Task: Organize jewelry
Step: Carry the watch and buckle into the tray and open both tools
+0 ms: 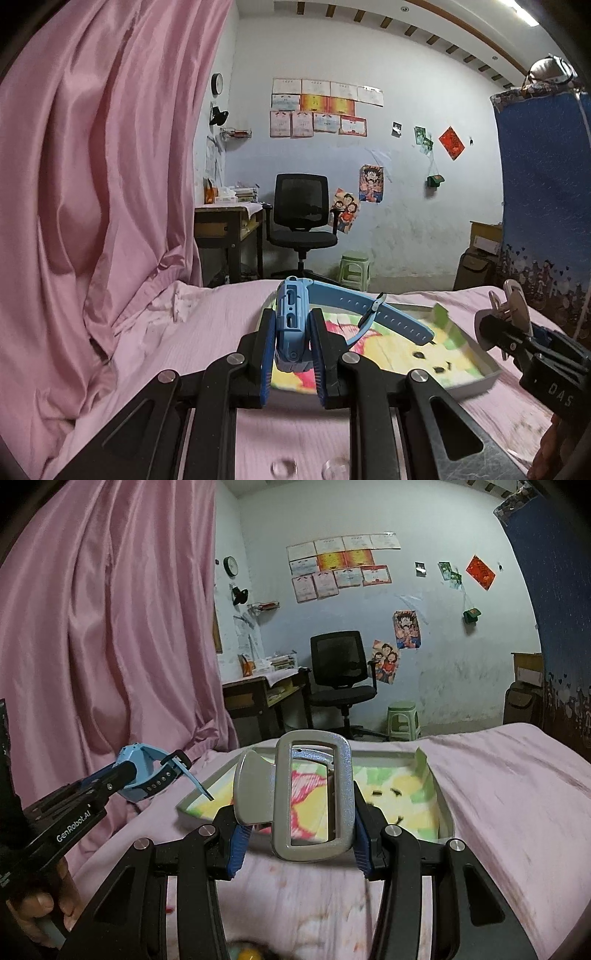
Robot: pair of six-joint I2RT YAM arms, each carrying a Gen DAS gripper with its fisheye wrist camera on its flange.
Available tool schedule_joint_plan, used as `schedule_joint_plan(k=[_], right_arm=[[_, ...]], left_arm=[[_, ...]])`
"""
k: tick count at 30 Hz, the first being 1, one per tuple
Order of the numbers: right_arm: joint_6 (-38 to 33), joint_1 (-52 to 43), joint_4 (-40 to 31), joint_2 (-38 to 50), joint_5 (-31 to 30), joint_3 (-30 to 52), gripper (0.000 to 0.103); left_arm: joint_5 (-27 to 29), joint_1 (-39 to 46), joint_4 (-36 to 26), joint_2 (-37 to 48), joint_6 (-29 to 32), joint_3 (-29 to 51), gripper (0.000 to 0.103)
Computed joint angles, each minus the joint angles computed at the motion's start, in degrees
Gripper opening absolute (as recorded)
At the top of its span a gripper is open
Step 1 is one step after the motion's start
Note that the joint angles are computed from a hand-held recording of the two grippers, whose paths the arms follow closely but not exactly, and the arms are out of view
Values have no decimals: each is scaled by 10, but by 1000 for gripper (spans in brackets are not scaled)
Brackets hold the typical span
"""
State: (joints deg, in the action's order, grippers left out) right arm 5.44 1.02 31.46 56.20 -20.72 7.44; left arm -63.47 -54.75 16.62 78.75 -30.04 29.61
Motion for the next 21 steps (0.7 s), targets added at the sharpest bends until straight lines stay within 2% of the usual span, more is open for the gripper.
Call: schedule_joint_plan(k=[4,8,13,21], right_arm=[[5,21,80,125,31,49,43],[8,46,111,224,65,107,43],[19,57,65,313,83,191,43],[11,63,-66,412,86,291,43]], left_arm=[[71,69,39,37,33,23,17],[161,136,6,75,35,69,17],[264,196,-75,130,25,141,17],[366,236,-192,198,0,221,17]])
